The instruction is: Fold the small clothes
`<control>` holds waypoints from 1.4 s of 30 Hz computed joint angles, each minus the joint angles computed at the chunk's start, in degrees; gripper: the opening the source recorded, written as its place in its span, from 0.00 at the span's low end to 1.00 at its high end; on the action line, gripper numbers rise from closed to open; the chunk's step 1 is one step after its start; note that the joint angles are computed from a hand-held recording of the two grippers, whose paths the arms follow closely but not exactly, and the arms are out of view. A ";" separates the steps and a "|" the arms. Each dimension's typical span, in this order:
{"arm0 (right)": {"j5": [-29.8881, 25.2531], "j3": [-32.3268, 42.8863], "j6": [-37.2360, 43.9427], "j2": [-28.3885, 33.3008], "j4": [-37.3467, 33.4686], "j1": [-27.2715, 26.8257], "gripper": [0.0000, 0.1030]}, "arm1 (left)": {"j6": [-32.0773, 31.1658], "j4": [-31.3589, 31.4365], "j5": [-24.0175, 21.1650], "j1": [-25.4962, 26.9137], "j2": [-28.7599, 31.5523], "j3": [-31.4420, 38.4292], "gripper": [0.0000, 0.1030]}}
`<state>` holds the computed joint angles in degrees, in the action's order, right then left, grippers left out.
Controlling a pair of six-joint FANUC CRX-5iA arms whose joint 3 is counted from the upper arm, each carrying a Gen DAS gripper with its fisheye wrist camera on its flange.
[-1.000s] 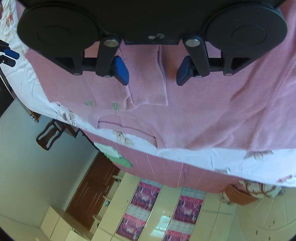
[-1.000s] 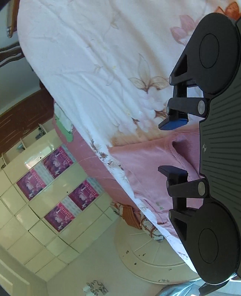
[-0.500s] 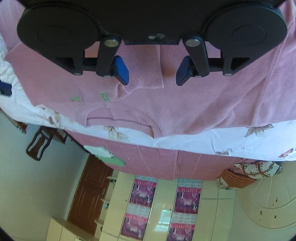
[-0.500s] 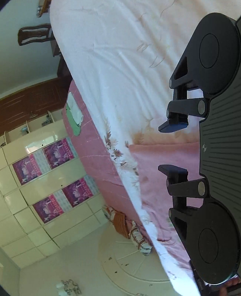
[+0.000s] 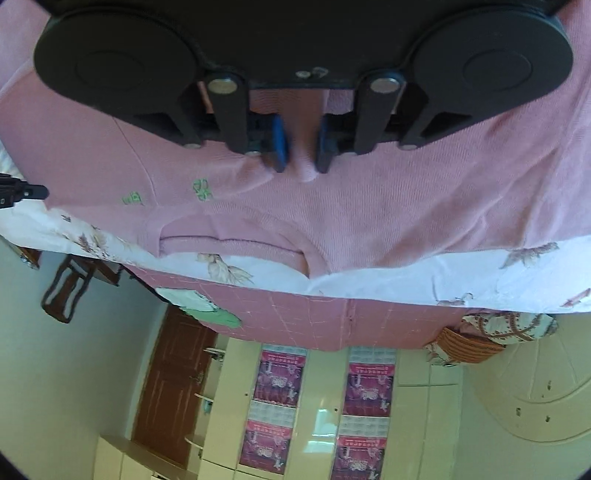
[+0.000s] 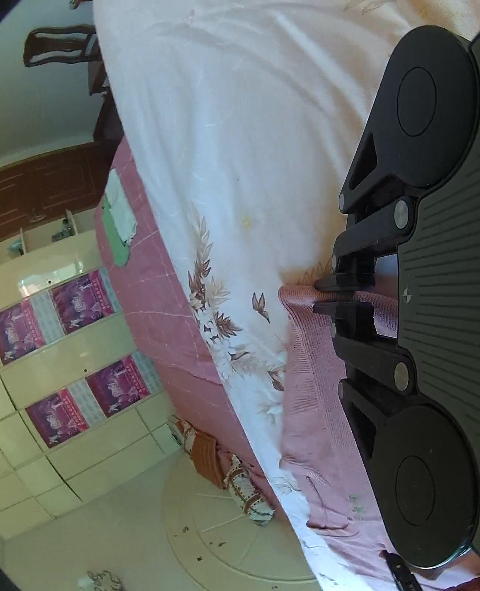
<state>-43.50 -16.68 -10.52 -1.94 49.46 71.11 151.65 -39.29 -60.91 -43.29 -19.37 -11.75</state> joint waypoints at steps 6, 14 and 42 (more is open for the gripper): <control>-3.52 -1.95 -0.42 -3.96 5.16 4.00 0.06 | 6.86 -9.36 -6.05 -10.91 -0.73 3.46 0.52; -10.78 1.48 10.90 -1.04 -1.56 9.73 0.06 | -2.93 -1.54 -3.45 -11.17 4.69 4.99 0.54; -22.58 9.33 -8.25 6.30 1.77 21.05 0.83 | 30.93 -21.61 -57.01 -43.79 -25.06 -5.46 0.67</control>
<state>-66.07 -7.35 -18.77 4.36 51.22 92.16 182.58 -60.90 -117.92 -87.08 -44.43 -17.21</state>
